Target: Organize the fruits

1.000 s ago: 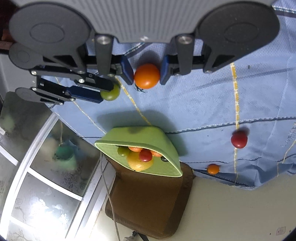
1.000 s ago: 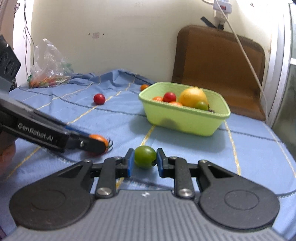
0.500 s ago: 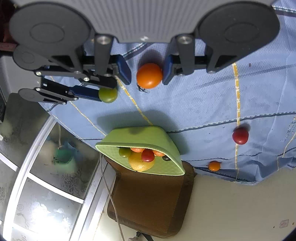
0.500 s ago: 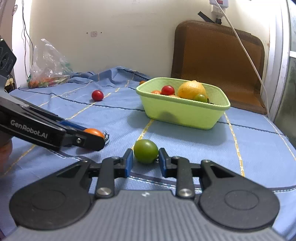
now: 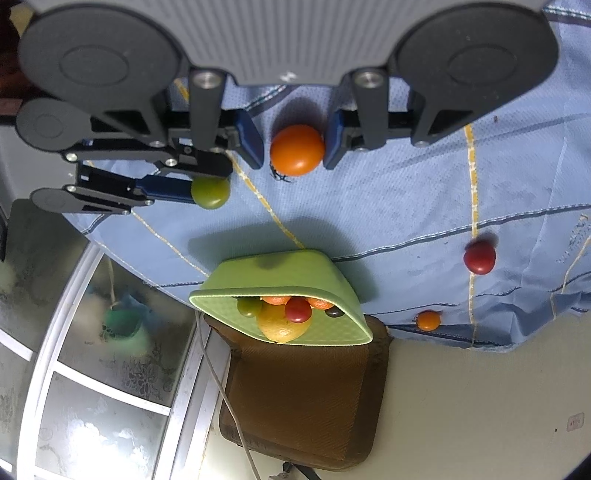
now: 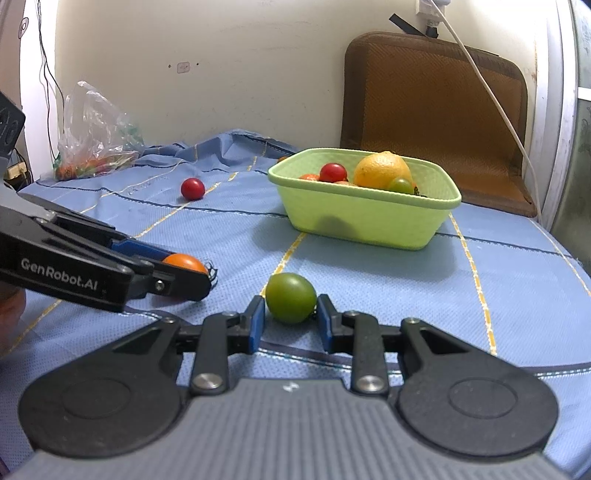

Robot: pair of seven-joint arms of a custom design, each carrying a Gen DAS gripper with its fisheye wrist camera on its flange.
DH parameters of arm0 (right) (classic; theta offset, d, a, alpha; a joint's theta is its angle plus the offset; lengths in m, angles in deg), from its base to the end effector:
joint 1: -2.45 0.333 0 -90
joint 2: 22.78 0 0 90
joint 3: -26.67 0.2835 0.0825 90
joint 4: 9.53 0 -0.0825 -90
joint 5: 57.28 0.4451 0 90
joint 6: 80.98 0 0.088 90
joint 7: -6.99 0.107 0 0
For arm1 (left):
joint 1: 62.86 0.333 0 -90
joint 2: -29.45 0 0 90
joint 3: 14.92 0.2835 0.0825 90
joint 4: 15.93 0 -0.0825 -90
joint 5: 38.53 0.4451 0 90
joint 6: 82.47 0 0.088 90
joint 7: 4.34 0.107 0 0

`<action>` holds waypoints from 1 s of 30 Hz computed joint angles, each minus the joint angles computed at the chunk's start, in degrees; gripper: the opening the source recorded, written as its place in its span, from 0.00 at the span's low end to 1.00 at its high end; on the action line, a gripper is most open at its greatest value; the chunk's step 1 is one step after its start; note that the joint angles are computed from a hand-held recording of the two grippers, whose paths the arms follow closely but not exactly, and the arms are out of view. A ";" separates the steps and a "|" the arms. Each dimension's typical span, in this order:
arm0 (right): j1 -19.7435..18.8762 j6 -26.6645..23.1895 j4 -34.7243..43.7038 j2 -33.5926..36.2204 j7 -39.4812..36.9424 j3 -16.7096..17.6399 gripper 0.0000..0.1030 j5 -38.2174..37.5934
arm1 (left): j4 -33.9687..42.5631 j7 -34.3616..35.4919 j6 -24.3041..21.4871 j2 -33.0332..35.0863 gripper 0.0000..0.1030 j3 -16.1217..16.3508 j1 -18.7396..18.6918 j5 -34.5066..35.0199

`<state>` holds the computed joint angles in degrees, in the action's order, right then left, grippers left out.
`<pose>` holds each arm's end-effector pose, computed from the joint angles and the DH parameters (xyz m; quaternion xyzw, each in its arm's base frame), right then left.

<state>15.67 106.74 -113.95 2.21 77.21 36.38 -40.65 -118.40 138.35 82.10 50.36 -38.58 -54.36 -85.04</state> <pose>0.6838 0.2437 0.3535 -0.7235 0.4896 -0.2717 0.4037 0.7118 -0.1263 0.3693 -0.5028 0.7493 -0.4028 0.1531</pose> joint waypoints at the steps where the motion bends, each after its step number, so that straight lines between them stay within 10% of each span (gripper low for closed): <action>1: 0.11 0.05 -0.02 0.00 0.07 -0.10 0.32 0.03 | -0.10 -0.54 0.17 -0.08 0.35 0.27 -0.29 0.50; 30: 4.46 1.89 -1.28 -0.57 1.63 -4.66 0.42 0.49 | -3.40 -4.75 3.20 -2.03 0.37 -0.51 0.25 5.03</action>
<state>20.14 108.63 -115.23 1.64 78.84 31.72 -40.16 -121.80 133.60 85.30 48.33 -39.09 -54.11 -80.01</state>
